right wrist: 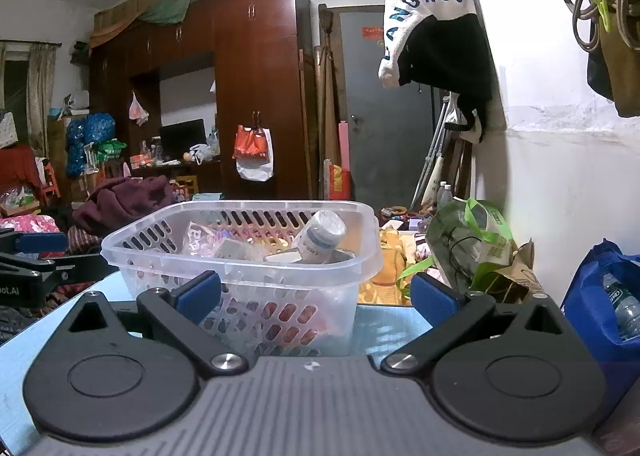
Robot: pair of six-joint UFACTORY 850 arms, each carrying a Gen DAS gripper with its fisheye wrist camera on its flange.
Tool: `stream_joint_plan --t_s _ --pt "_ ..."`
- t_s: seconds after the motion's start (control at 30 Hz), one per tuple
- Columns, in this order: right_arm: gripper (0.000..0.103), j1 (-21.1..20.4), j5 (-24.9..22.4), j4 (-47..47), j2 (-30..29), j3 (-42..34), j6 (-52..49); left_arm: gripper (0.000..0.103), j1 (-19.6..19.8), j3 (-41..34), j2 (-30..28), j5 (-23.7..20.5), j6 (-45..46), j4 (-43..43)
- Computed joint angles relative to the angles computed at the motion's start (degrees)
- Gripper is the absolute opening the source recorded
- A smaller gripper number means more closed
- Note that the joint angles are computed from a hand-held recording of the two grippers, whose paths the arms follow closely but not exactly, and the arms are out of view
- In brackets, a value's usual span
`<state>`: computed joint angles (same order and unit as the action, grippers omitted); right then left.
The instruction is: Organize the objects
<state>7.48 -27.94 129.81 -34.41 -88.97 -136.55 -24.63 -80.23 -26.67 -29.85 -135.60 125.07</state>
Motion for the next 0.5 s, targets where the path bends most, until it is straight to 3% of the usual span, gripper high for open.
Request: stream_joint_plan --t_s 0.5 --pt "0.103 -0.2 0.0 -0.7 -0.1 -0.1 0.3 0.099 -0.2 -0.5 -0.4 0.4 0.0 -0.4"
